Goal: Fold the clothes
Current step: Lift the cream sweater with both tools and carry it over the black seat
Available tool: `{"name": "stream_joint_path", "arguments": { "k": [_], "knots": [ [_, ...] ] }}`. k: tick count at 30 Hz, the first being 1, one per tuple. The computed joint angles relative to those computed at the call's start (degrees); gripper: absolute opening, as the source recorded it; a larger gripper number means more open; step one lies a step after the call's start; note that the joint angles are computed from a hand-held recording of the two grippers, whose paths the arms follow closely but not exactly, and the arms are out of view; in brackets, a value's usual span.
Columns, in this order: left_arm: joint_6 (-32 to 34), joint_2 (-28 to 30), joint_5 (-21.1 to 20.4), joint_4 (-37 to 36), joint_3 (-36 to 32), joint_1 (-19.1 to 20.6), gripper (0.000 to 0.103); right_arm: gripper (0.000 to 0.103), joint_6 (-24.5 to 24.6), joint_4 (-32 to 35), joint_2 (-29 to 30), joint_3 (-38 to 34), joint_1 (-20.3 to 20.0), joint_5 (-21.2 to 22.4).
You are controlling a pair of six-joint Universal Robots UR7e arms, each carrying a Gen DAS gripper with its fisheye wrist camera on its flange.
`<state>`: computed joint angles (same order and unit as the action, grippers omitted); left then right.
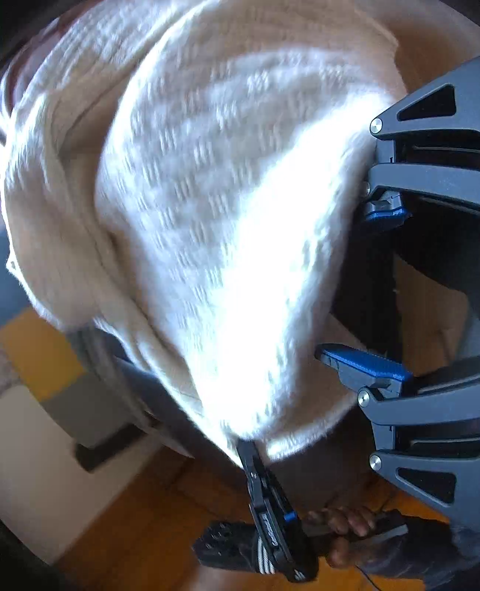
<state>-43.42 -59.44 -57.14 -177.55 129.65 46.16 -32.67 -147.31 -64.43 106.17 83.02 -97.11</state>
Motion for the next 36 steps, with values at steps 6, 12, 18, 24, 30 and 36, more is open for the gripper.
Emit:
{"name": "stream_joint_path", "arguments": {
  "k": [6,12,18,24,30,36],
  "knots": [
    [-2.3,0.5,-1.3,-8.2,3.8,-1.8,0.021,0.058,-0.4,15.4,-0.6,-4.5,0.3,7.4],
    [-2.5,7.3,-4.6,-6.7,-1.0,-0.6,0.023,0.059,-4.4,6.7,-2.6,-2.9,2.0,7.3],
    [-2.0,10.0,0.8,0.1,-4.6,-1.7,0.0,0.059,-0.6,5.3,6.1,-10.6,2.8,-2.3],
    [-12.5,1.7,8.5,17.8,-1.3,-3.9,0.0,0.062,1.8,14.2,8.6,-14.4,1.1,0.4],
    [-25.1,-10.4,12.4,29.4,5.7,-6.3,0.0,0.062,1.8,16.9,8.9,-13.1,0.4,6.6],
    [-15.2,-3.0,11.9,13.6,3.9,-5.6,0.02,0.062,4.0,18.7,8.2,-13.1,-1.8,11.6]
  ]
}}
